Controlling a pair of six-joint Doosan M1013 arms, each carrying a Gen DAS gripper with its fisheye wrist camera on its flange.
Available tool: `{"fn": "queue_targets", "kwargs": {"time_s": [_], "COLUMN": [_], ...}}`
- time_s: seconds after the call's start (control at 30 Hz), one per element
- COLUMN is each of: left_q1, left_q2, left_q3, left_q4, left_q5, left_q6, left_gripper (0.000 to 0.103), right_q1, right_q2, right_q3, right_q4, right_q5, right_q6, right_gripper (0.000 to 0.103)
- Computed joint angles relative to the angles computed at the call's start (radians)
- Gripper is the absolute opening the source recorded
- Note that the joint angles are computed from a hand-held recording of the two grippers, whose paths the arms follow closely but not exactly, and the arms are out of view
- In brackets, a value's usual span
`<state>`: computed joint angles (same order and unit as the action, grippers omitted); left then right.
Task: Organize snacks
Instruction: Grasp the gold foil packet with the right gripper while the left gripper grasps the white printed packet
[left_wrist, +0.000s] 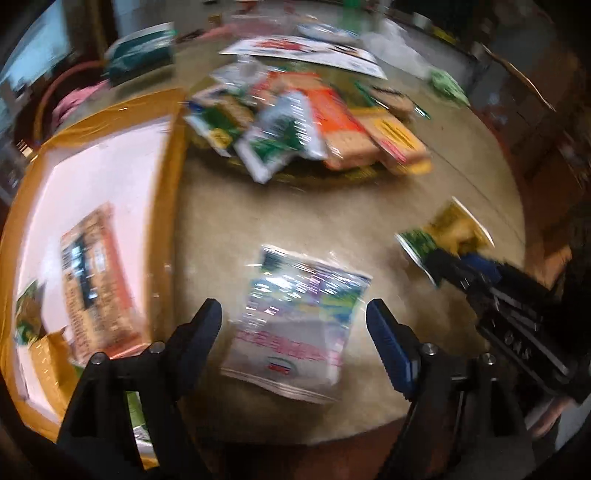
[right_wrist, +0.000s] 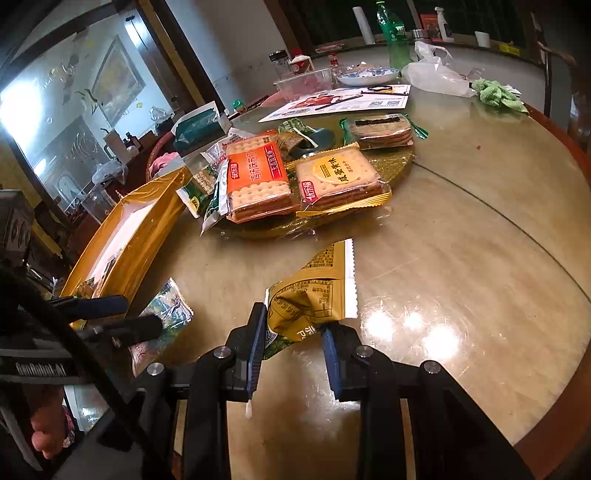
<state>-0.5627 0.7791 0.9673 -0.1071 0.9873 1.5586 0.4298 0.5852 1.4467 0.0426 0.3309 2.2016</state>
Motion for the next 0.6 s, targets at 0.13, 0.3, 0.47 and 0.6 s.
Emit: {"fn": "queue_targets", "kwargs": {"time_s": [0.13,0.3,0.47,0.6], "left_q1": [-0.011,-0.003,-0.005,-0.014], "left_q2": [-0.002,-0.024,-0.027,-0.032], "left_q3": [0.015,0.054,0.061,0.072], "left_q4": [0.04,0.015,0.024,0.07], "left_q5": [0.0,-0.032,-0.038,-0.06], "left_q6": [0.016,0.003,-0.011,-0.043], "left_gripper": [0.072,0.069,0.068,0.062], "right_q1": [0.0,-0.001,-0.001,-0.002], "right_q2": [0.0,0.0,0.0,-0.001], "right_q3": [0.0,0.001,0.001,0.005], "right_q4": [0.001,0.012,0.03,0.047], "right_q5": [0.0,-0.002,-0.005,-0.014], "right_q6": [-0.001,-0.015,-0.037,-0.051], "right_gripper": [0.028,0.028,0.028,0.027]}}
